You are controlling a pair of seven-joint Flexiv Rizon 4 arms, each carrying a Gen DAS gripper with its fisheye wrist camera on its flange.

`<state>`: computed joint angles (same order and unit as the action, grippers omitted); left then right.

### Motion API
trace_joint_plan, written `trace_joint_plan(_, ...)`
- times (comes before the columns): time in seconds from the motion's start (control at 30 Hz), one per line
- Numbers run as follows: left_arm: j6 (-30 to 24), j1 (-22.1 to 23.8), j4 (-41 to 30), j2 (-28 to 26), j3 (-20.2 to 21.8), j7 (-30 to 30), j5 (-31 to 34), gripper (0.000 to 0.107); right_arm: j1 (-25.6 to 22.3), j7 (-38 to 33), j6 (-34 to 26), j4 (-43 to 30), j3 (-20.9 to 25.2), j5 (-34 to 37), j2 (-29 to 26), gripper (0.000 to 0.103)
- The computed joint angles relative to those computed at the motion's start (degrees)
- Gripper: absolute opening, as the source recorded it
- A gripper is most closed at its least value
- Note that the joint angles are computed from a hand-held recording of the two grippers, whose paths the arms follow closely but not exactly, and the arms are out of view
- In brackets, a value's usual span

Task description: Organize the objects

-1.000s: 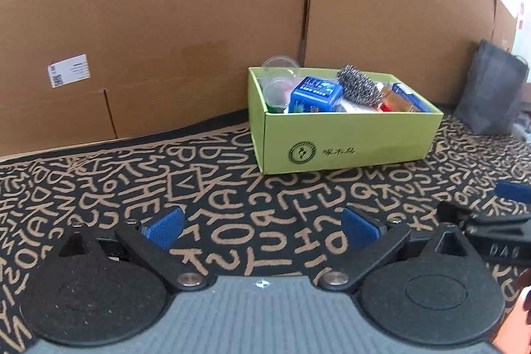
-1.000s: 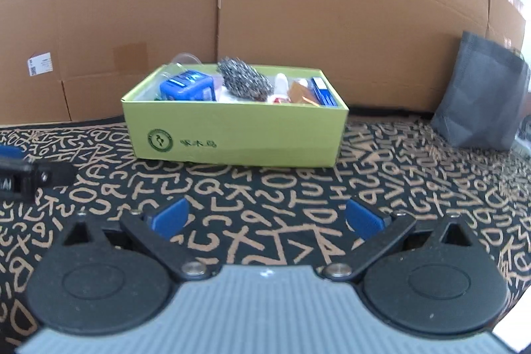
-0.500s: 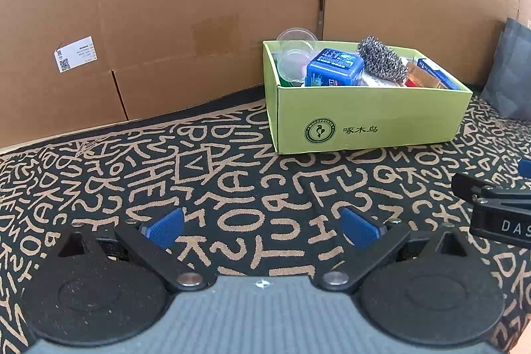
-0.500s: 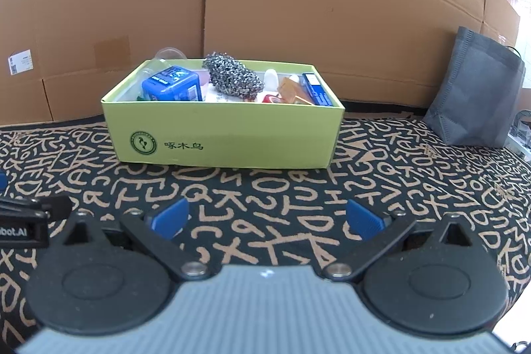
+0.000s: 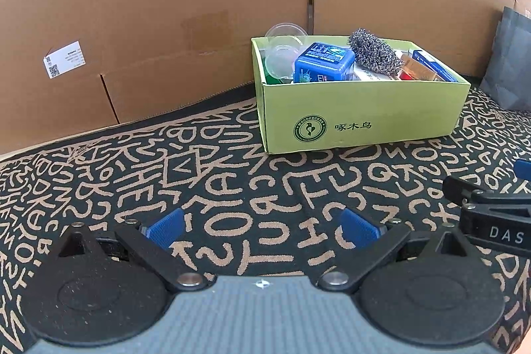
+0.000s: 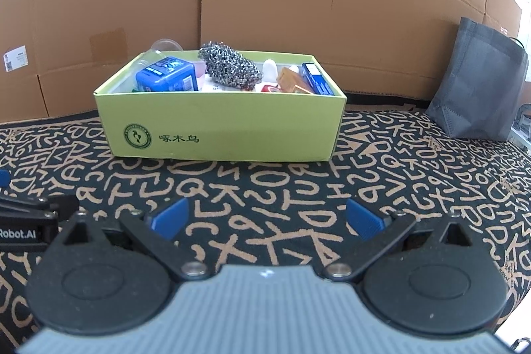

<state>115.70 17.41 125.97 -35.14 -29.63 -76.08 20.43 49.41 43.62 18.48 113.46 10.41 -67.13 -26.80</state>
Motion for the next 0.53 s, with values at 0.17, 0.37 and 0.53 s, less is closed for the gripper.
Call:
trace_joint_plan(0.17,0.05,-0.09,-0.06,-0.17,-0.06,-0.09,-0.04,0.103,-0.12,0.12,0.24,-0.10,-0.07,0.13,-0.13,0.103)
trace_joint_plan(0.37,-0.49,1.53,-0.19,-0.93,-1.72,0.36,0.86,0.103,-0.10,-0.11,0.50,-0.46,-0.16,0.23,-0.43,0.103)
trace_joint_plan(0.53,-0.24,3.09,0.12,-1.43,-3.37,0.89,1.62,0.103,-0.06,-0.14,0.69,-0.57,-0.30,0.08,-0.51,0.103)
